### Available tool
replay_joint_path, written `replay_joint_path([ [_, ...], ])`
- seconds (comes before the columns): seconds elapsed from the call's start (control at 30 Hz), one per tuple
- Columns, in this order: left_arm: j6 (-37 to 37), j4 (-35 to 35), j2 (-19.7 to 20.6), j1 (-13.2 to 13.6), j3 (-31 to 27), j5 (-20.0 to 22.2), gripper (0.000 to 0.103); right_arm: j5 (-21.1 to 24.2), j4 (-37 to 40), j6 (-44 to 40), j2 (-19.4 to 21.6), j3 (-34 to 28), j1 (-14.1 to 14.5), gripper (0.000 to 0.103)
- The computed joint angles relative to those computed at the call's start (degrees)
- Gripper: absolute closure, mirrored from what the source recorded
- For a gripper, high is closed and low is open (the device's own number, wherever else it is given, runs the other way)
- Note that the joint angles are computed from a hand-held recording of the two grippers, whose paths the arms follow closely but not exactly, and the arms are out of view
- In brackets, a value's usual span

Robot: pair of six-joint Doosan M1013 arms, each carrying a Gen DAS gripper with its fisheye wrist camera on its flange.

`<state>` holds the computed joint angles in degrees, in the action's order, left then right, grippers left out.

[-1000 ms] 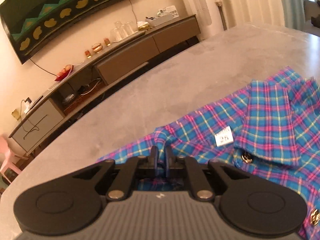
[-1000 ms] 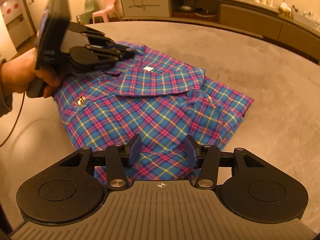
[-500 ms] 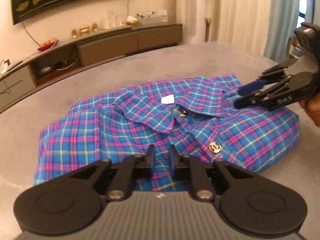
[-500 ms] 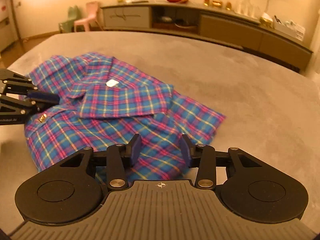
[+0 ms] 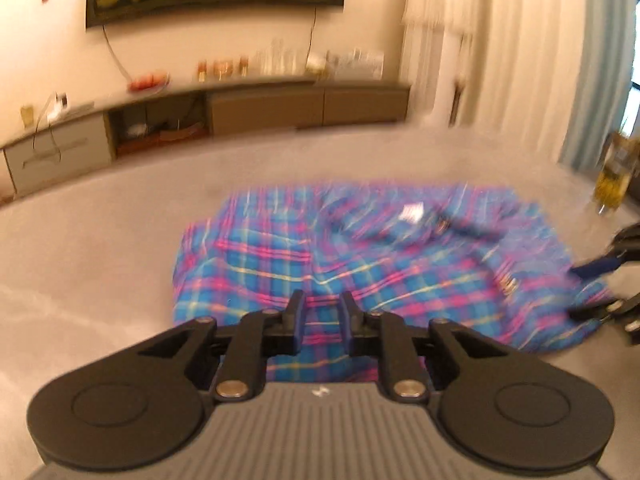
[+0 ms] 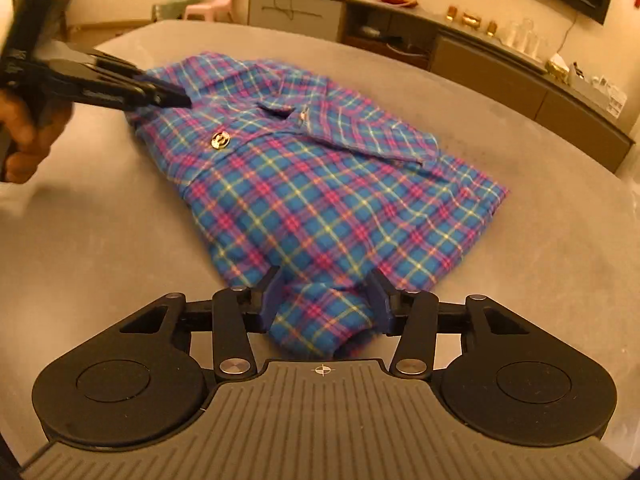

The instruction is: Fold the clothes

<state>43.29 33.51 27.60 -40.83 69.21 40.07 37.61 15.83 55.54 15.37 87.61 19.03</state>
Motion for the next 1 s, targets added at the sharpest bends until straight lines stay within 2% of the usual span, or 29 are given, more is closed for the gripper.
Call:
replay_joint_path([
  [0.13,1.01,-2.01,-0.12,0.62,-0.09,-0.28,0.085,2.15,4.23,-1.14,-0.1,-0.23,-1.14,0.056],
  [0.2,0.73,-1.18,-0.78,0.62,0.76,-0.96,0.082,3.5,11.5,-4.0,-0.25,-0.68,-2.85,0.058],
  [0.23,0.07,-0.58,-1.31,0.58,1.42,-1.67,0.077,0.99,14.28,-4.28,-0.39,-0.64,-3.61,0.055],
  [0.3,-1.29,0.35,-2.05,0.48,2.25,-3.37,0.074,-4.58,19.62,-4.69,-0.56,-0.6,-4.8,0.047],
  [0.37,-0.75,0.06,-2.02,0.28,1.87,-4.48,0.074,-9.13,17.07,-2.9,0.74,-1.69,-4.94,0.045],
  [0.43,2.35,-1.67,-1.54,-0.03,0.91,-5.95,0.071,-8.8,11.62,1.71,2.96,-4.0,-4.95,0.045],
  [0.5,7.99,-4.11,-0.49,-0.4,-1.14,-6.65,0.064,-6.34,11.86,1.07,4.8,-5.51,-5.23,0.051],
  [0.53,10.38,-3.86,0.35,-0.68,-2.67,-6.05,0.059,-3.43,12.23,0.72,5.27,-6.15,-5.47,0.063],
  [0.57,12.17,-2.7,1.34,-0.95,-4.34,-4.9,0.058,-1.49,11.35,0.62,5.49,-6.55,-5.32,0.085],
  [0.67,16.09,-0.47,3.98,-0.95,-8.61,-1.24,0.056,1.61,7.66,1.65,5.15,-7.24,-4.93,0.103],
  [0.73,15.27,0.87,4.62,-0.51,-9.75,0.39,0.056,2.68,8.69,2.47,4.49,-7.07,-5.61,0.103],
  [0.87,11.77,1.18,3.11,0.89,-7.72,-0.03,0.052,5.85,5.92,5.13,4.06,-7.0,-6.05,0.103],
  [0.97,11.34,-1.5,2.16,2.46,-6.85,0.41,0.052,4.67,6.1,5.39,3.61,-7.23,-6.03,0.103],
  [1.0,11.68,-3.2,2.12,3.1,-6.97,0.37,0.052,3.46,7.1,5.33,3.18,-6.94,-6.09,0.099],
])
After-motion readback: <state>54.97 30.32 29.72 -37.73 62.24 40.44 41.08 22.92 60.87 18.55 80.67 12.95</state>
